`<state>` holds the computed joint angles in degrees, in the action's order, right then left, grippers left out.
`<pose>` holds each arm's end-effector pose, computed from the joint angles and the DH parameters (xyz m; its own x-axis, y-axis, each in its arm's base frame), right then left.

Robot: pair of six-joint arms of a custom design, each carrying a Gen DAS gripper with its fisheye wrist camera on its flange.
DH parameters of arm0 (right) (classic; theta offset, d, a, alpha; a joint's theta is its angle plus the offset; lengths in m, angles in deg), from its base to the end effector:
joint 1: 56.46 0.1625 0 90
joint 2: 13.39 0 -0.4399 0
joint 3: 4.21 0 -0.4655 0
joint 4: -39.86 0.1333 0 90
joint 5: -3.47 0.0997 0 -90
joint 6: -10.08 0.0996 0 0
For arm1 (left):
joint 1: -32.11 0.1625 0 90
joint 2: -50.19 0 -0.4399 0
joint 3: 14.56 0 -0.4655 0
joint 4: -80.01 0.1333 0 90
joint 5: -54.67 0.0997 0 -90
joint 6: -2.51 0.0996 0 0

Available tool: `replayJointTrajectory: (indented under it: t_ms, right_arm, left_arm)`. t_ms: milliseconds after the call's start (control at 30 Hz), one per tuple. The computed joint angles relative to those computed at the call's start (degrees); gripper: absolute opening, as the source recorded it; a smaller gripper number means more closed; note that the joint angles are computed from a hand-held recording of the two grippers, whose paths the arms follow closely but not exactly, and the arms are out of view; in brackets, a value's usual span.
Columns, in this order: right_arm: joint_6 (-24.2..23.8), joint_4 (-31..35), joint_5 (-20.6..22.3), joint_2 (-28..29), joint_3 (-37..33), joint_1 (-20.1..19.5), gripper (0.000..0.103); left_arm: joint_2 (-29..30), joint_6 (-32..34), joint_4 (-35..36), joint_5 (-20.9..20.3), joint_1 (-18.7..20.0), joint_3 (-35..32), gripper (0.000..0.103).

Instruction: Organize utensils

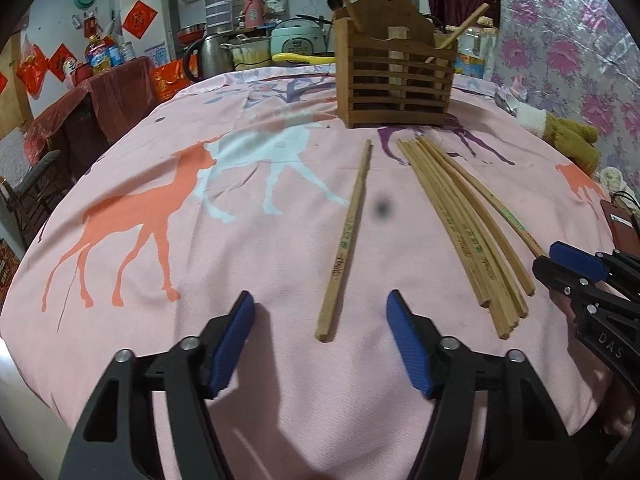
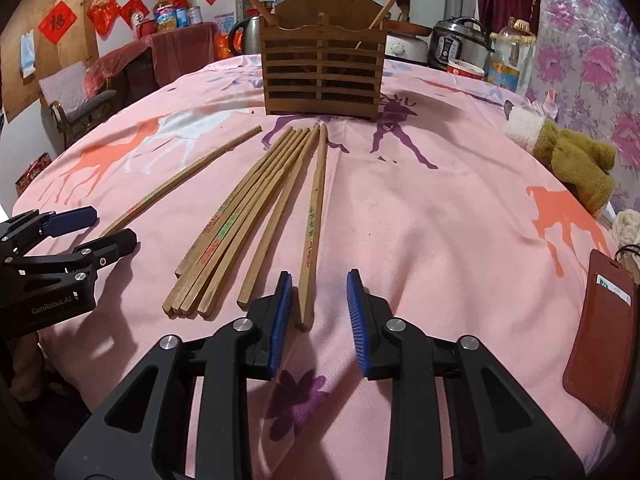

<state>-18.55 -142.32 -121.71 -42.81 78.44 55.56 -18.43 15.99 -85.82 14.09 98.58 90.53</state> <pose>0.3668 -0.7044 0.0051 -0.6446 -0.3197 0.6945 -0.6841 0.6469 -0.3371 -0.0691 -0.6820 0.3086 -0.6950 -0.0117 -0.7189 0.4840 0.7318 -0.4798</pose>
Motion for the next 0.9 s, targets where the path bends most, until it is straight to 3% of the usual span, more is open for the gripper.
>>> replayJointTrajectory:
  t_ms: [100,233,667,900]
  right_arm:
    - [-0.56,-0.11,0.53,-0.11,0.37,0.08,0.007]
    - [-1.38,-1.10,0.38,-0.01,0.53,0.22,0.006]
    - [-1.97,-10.21,4.09,-3.70,2.09,1.86,0.006]
    - [-0.85,-11.39,7.12,-5.24,0.43,2.70,0.006]
  left_arm:
    - [-0.14,1.44,0.07,-1.19,-0.29,0.40,0.042]
    - [-0.26,2.57,0.99,-3.05,-0.62,0.69,0.007]
    - [-2.05,2.62,0.23,-2.15,-3.63,-0.31,0.006]
    - [-1.91,4.00,0.81,-2.65,-5.41,-4.25,0.006]
